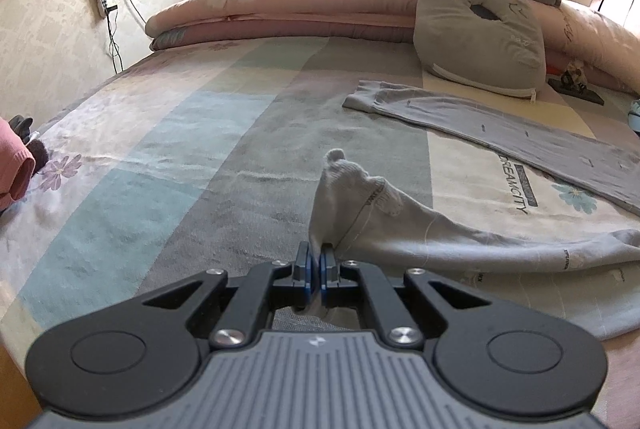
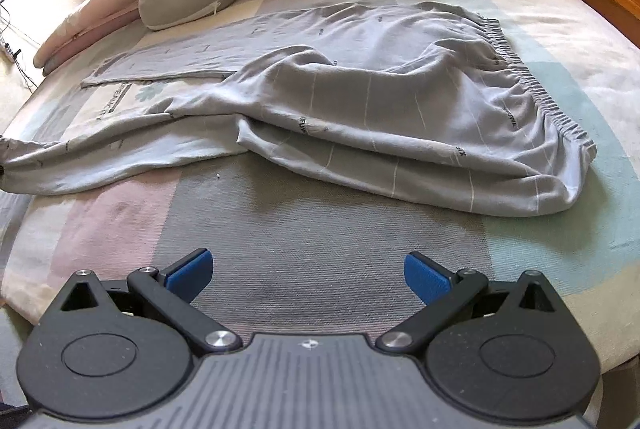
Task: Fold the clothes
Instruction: 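Pull the held fabric back with the left tool to spread it out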
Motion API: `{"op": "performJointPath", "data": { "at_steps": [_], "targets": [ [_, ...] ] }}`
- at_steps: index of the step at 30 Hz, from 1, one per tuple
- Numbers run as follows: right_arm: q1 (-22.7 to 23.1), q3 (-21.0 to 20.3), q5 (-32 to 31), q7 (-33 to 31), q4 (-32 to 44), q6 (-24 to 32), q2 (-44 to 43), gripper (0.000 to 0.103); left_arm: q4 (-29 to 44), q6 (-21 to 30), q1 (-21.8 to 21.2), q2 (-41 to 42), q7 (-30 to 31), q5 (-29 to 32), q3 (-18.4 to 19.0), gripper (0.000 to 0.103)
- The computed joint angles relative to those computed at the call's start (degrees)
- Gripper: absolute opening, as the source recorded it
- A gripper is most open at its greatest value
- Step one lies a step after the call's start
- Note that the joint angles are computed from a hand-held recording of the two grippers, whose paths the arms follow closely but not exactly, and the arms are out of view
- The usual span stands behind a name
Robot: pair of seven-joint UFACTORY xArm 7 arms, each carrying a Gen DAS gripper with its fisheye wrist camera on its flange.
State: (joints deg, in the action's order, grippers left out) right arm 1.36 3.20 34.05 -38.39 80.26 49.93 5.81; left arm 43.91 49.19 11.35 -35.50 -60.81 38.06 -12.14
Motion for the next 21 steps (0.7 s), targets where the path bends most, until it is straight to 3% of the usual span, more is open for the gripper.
{"op": "performJointPath", "data": {
  "at_steps": [13,17,21],
  "targets": [
    [-0.4,0.1,0.8,-0.3,1.0,0.6,0.4,0.103,0.2,0.9,1.8,-1.6,-0.5,-0.6,1.1,0.002],
    [-0.4,0.1,0.7,-0.8,0.6,0.5,0.2,0.103,0.5,2.0,2.0,-0.4,-0.8,-0.9,0.8,0.011],
    [-0.3,0.0,0.5,-1.0,0.4,0.5,0.2,0.103,0.3,2.8,1.7,-0.9,-0.9,-0.9,1.0,0.011]
  ]
}}
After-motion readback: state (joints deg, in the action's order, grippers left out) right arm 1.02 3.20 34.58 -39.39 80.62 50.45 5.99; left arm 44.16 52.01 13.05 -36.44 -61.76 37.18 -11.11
